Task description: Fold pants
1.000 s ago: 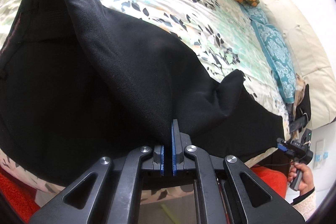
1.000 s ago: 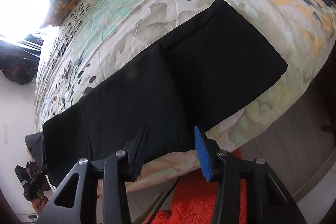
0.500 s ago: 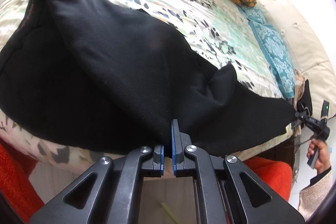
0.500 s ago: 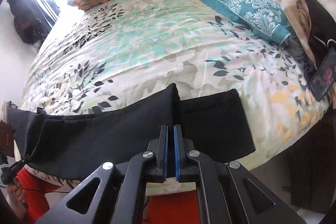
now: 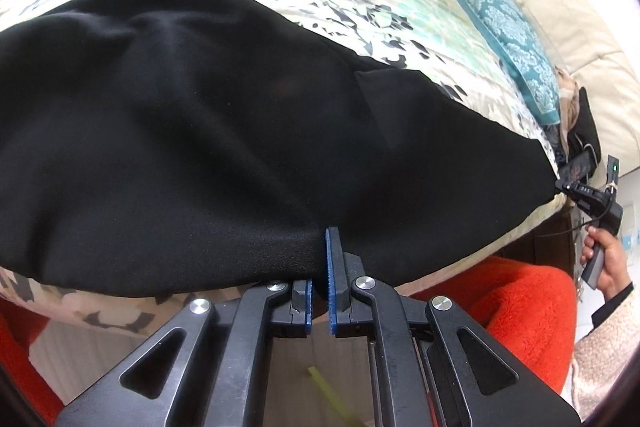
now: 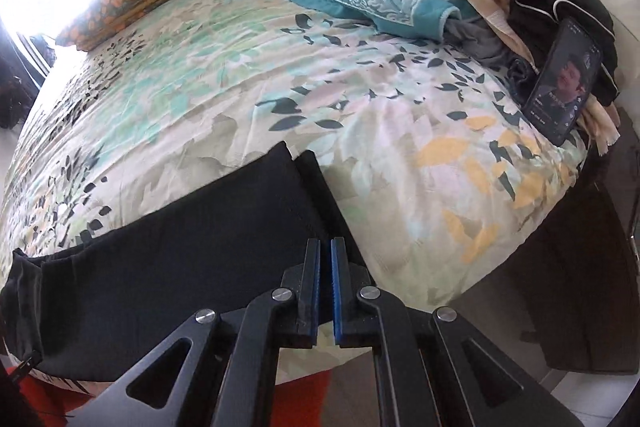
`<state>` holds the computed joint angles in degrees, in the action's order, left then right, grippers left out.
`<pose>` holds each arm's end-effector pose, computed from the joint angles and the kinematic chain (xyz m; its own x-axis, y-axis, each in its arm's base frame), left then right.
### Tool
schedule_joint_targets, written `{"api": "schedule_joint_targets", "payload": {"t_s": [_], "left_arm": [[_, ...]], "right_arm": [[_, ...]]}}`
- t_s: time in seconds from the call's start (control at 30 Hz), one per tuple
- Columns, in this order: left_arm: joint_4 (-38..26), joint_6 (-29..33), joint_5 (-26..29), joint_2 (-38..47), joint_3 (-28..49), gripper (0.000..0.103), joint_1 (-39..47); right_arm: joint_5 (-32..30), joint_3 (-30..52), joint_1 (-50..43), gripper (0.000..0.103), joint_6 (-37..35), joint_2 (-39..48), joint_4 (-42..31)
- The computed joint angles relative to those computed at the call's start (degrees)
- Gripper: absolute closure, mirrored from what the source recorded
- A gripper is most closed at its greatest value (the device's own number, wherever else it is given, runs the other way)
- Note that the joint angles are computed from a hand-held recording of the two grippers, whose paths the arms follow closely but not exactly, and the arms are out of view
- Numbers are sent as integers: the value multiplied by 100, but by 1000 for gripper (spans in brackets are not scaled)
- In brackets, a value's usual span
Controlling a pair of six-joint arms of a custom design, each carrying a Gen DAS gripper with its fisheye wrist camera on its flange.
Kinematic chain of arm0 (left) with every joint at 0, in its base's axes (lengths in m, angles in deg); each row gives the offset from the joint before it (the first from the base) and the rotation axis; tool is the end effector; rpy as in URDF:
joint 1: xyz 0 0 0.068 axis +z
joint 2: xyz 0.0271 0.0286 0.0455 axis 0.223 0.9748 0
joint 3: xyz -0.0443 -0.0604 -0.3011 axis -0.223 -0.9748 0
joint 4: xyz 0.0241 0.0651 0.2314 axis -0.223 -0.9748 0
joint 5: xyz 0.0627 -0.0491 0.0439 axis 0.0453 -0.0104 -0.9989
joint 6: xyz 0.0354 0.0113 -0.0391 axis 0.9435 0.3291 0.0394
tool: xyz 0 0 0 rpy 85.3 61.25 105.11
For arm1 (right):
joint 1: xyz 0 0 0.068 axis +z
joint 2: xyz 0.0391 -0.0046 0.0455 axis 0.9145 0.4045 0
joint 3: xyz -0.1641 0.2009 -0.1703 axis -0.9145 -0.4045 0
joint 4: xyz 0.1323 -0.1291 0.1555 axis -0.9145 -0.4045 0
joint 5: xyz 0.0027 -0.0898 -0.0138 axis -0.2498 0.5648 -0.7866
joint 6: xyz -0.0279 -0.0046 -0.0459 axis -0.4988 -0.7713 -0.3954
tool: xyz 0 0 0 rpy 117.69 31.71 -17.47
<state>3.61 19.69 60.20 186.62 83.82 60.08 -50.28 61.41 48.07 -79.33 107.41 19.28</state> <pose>0.2133 0.2058 0.2444 -0.9578 -0.0431 -0.2841 0.0740 0.9182 -0.3890 0.1997 -0.0651 0.2885 -0.8175 0.3923 -0.4217 0.4100 0.9106 0.0522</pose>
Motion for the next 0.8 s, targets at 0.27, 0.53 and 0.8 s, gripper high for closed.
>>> {"api": "schedule_joint_targets", "payload": {"t_s": [0.27, 0.53, 0.8], "left_arm": [[-34, 130, -157, 65, -10, 97, -99], [-997, 1354, -768, 128, 568, 32, 885], [-177, 1263, 288, 612, 1792, 25, 1309]], "right_arm": [[-84, -347, -258, 98, -28, -124, 91], [156, -374, -261, 17, 185, -242, -128], [1036, 521, 2758, 16, 1948, -767, -876]]}}
